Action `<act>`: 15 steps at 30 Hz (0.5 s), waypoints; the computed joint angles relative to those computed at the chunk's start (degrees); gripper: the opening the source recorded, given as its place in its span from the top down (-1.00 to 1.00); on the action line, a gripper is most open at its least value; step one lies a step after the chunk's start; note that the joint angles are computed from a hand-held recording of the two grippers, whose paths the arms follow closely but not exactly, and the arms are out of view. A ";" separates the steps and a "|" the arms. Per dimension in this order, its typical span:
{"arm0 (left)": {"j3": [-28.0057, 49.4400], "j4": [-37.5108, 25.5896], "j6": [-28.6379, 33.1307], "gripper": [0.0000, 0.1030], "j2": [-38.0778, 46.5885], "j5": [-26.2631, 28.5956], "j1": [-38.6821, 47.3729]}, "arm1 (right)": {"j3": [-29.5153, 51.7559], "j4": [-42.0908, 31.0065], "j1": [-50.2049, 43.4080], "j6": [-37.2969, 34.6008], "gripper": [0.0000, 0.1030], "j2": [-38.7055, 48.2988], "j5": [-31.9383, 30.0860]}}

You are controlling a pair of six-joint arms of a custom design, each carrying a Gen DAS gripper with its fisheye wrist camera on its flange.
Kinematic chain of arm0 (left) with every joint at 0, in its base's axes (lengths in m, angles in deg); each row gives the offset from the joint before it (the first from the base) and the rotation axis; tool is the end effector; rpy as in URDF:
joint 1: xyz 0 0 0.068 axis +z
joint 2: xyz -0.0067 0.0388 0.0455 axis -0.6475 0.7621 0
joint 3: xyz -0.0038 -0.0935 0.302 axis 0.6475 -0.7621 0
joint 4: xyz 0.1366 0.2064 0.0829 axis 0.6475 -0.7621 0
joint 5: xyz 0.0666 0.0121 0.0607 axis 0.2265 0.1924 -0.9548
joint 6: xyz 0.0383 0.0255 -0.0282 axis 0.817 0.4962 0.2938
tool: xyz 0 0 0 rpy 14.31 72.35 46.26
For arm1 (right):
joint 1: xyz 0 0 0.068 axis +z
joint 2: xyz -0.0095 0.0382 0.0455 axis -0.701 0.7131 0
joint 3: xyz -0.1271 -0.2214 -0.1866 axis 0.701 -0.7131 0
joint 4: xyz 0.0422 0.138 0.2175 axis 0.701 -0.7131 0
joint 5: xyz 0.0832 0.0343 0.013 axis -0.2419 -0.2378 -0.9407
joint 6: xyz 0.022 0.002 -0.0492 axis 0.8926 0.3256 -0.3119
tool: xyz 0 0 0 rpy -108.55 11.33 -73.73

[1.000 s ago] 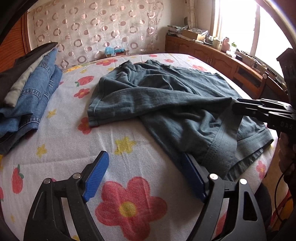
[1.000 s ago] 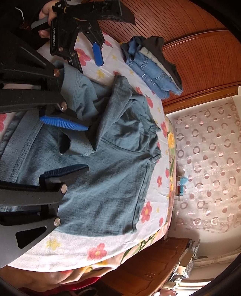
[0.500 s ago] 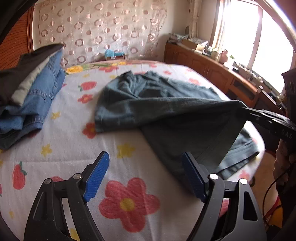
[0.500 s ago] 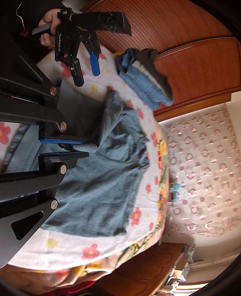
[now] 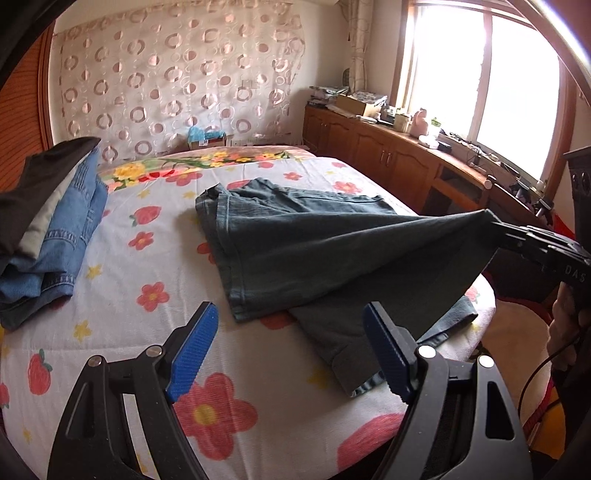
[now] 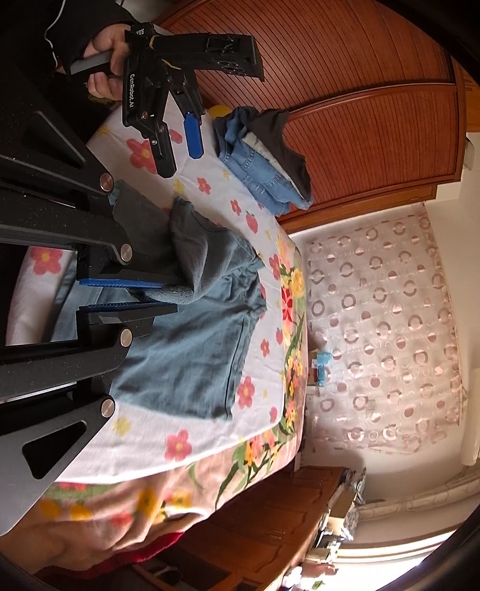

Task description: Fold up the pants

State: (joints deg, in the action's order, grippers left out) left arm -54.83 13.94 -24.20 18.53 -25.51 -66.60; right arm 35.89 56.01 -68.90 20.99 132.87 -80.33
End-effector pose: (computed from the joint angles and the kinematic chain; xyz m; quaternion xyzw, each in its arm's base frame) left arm 0.2589 -0.1161 0.1435 -0.0289 0.9057 -0.0433 0.4208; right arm 0.2825 -0.0951 0.1869 -0.2989 0.8046 0.2389 0.4541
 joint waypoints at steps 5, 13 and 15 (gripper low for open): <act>0.76 0.54 0.26 -0.58 1.36 0.37 -0.59 | -1.77 1.02 -1.31 -0.25 0.88 -0.66 0.84; 1.63 2.18 0.46 -0.58 3.68 -1.25 -1.87 | -3.82 2.79 -2.53 -0.49 0.88 1.61 4.97; 1.63 3.22 0.85 -0.58 4.47 -2.15 -2.11 | -3.08 1.90 -2.70 -0.55 0.88 2.53 5.89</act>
